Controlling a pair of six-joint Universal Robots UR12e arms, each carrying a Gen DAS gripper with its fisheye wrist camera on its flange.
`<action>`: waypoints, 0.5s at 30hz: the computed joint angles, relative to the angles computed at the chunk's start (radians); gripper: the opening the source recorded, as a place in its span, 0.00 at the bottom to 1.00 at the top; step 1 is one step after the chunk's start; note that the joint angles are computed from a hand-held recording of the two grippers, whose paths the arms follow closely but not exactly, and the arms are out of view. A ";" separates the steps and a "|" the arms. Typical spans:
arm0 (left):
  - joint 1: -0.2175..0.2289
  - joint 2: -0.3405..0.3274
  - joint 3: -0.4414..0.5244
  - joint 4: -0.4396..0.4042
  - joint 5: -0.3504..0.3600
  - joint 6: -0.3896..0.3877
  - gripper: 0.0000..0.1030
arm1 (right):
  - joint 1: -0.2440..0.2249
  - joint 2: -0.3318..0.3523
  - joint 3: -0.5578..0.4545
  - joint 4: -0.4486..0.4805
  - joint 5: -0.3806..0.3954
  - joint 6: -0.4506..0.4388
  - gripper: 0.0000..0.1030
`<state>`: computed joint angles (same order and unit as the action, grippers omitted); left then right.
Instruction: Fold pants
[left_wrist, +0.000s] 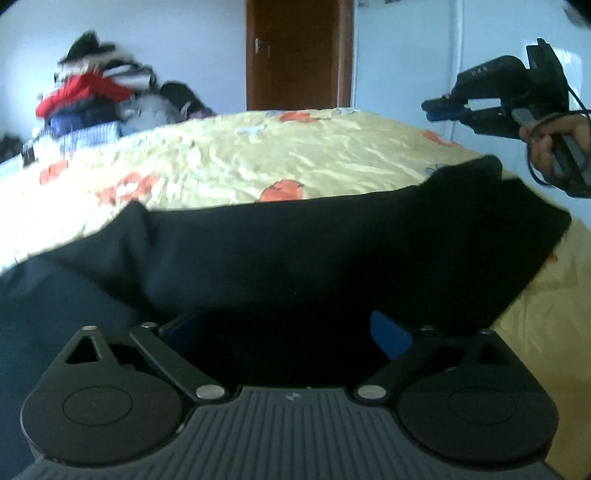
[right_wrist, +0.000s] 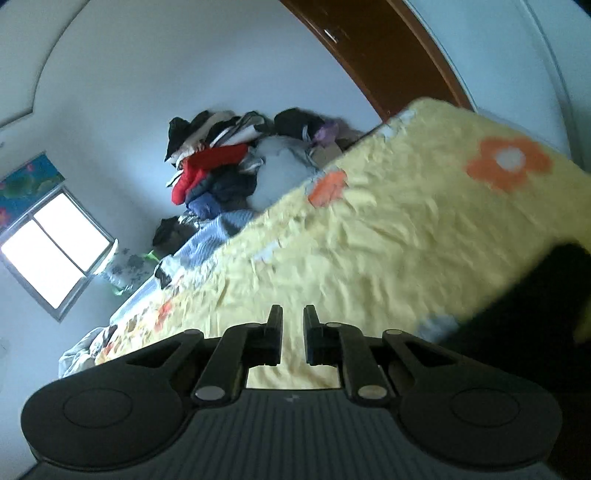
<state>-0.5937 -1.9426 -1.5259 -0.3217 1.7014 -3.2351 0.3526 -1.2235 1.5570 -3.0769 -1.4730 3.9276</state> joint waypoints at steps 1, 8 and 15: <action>-0.001 0.002 -0.002 0.001 -0.001 0.000 0.97 | 0.003 0.000 -0.010 0.006 -0.029 -0.008 0.11; -0.006 0.002 -0.002 -0.005 0.010 0.014 0.99 | 0.019 -0.106 0.140 0.026 -0.221 0.060 0.87; -0.006 0.002 -0.001 -0.007 0.009 0.012 1.00 | -0.007 -0.151 0.254 0.006 -0.177 0.215 0.87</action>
